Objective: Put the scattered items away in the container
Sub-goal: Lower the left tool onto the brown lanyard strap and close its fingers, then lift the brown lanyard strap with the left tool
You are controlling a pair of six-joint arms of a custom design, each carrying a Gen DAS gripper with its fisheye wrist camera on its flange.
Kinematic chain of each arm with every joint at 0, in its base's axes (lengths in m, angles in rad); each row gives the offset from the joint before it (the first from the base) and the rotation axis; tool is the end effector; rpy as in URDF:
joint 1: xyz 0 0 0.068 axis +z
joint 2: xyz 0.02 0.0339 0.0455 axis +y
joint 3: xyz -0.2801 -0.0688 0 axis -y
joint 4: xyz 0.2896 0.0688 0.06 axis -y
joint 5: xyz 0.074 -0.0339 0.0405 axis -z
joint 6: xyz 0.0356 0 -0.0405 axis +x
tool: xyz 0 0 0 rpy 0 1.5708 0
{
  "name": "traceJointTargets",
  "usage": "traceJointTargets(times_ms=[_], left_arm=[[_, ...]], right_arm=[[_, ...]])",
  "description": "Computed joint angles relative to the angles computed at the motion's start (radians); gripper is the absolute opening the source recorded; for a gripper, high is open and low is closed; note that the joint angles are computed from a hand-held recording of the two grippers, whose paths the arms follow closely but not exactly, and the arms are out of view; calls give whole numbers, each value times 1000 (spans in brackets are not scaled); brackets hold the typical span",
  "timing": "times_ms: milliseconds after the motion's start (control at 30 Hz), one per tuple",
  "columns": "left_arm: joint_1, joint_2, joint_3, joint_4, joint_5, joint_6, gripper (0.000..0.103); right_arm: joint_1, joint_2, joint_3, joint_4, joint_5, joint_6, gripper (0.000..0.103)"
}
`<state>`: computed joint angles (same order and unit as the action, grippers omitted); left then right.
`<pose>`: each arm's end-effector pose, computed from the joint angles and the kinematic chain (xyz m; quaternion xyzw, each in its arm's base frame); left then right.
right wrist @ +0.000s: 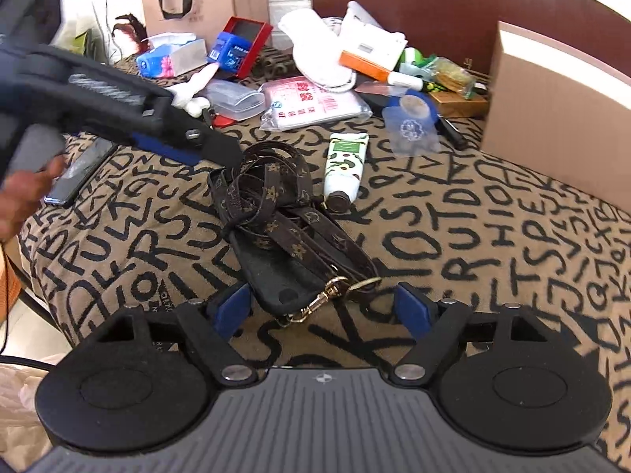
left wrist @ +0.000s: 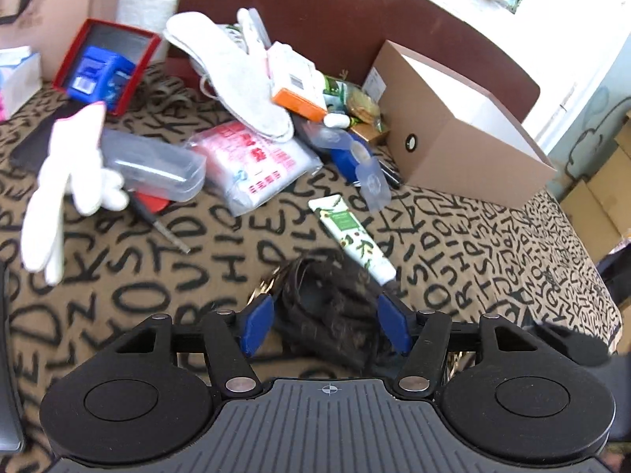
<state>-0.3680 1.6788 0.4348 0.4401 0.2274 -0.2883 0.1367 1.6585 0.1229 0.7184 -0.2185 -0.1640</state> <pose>0.2541 -0.1066 0.0587 0.0791 0.9190 -0.2194 0.3180 0.1863 0.0334 0.0259 -0.1781 0.9079 0.0964 0.3671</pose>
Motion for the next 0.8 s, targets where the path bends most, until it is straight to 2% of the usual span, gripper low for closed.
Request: traceJointTargets(times_ms=[133, 267, 300, 333, 367, 433, 533, 667, 800], left_arm=[[-2, 91, 67, -1, -8, 5, 72], [22, 138, 98, 0, 20, -19, 68], [23, 140, 98, 3, 19, -14, 64], [20, 139, 97, 1, 5, -8, 50], [15, 136, 96, -4, -17, -3, 41], [15, 134, 91, -12, -46, 2, 33], [41, 118, 66, -12, -6, -4, 32], [4, 69, 6, -7, -33, 36, 30], [20, 62, -9, 15, -4, 10, 38]], right_arm=[[-37, -69, -27, -55, -25, 16, 81], [-76, -129, -37, -80, -37, 91, 69], [-76, -127, -35, -73, -22, 114, 67], [-74, -118, -26, -74, -9, 130, 63], [-72, -100, -11, -84, -5, 134, 59], [-64, -65, 6, -87, -6, 138, 55], [-46, -30, 15, -57, 5, 141, 42], [-25, 20, 44, -11, 89, 143, 40], [-30, -12, 38, -41, 92, 128, 40]])
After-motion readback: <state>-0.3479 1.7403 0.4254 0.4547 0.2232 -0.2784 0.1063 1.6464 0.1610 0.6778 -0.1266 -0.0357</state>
